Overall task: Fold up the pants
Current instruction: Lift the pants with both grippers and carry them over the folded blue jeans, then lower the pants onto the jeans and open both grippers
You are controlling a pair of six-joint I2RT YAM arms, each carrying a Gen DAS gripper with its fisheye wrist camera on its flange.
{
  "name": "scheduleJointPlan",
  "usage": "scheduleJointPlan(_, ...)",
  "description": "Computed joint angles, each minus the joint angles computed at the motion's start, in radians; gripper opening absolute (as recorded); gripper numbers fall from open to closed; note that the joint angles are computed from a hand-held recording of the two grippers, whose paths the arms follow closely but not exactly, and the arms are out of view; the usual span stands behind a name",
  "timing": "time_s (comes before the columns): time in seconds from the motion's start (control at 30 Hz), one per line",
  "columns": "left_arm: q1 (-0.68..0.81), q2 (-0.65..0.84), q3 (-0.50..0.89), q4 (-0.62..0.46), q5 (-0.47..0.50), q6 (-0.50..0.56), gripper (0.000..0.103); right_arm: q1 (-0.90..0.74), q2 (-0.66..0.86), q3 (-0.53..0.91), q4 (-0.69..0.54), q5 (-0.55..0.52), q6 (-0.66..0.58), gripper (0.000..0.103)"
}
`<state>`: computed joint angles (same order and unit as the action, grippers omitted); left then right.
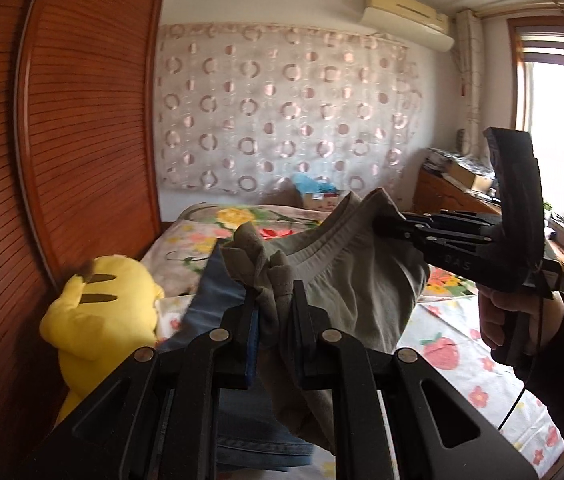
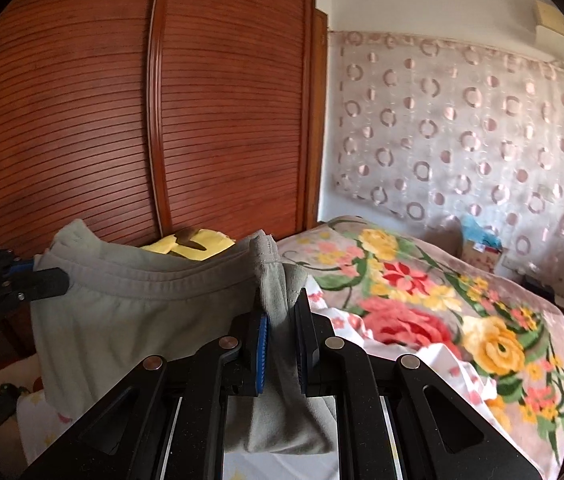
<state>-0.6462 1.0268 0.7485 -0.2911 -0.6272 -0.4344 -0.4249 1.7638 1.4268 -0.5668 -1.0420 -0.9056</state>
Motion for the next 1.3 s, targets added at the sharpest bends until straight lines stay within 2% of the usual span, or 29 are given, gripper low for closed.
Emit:
scheduleJointPlan(0.33, 0.130, -0.030, -0.093, -0.027, 0.070, -0.066, 0.015, 0.175, 0.159, 0.195, -0.037, 0.117, 0.003, 0.012)
scheduleJointPlan(0.57, 0.197, -0.036, -0.154, -0.021, 0.117, -0.106, 0.015, 0.264, 0.201, 0.247, -0.045, 0.187, 0.012, 0.012)
scheduleJointPlan(0.67, 0.196, -0.031, -0.160, -0.023, 0.122, -0.109, 0.015, 0.265, 0.224, 0.288, -0.086, 0.190, -0.002, 0.019)
scheduleJointPlan(0.7, 0.198, -0.029, -0.158, -0.029, 0.122, -0.109, 0.015, 0.255, 0.246, 0.329, -0.129, 0.176, -0.016, 0.024)
scheduleJointPlan(0.73, 0.197, -0.028, -0.157, -0.032, 0.122, -0.112, 0.015, 0.245, 0.250, 0.342, -0.148, 0.164, -0.020, 0.032)
scheduleJointPlan(0.8, 0.196, -0.033, -0.155, -0.041, 0.125, -0.116, 0.017, 0.215, 0.271, 0.392, -0.197, 0.130, -0.025, 0.040)
scheduleJointPlan(0.9, 0.193, -0.050, -0.157, -0.053, 0.121, -0.121, 0.024, 0.161, 0.290, 0.438, -0.262, 0.086, -0.052, 0.040)
scheduleJointPlan(0.97, 0.174, -0.058, -0.152, -0.067, 0.102, -0.132, 0.039, 0.121, 0.317, 0.484, -0.338, 0.052, -0.108, 0.040)
scheduleJointPlan(1.03, 0.164, -0.062, -0.151, -0.064, 0.092, -0.128, 0.047, 0.085, 0.343, 0.518, -0.426, 0.031, -0.180, 0.040)
scheduleJointPlan(1.2, 0.142, -0.062, -0.154, -0.045, 0.088, -0.113, 0.057, 0.033, 0.371, 0.530, -0.535, 0.014, -0.303, 0.040)
scheduleJointPlan(1.3, 0.129, -0.001, -0.141, -0.040, 0.081, -0.116, 0.057, 0.040, 0.377, 0.521, -0.506, 0.039, -0.277, 0.040)
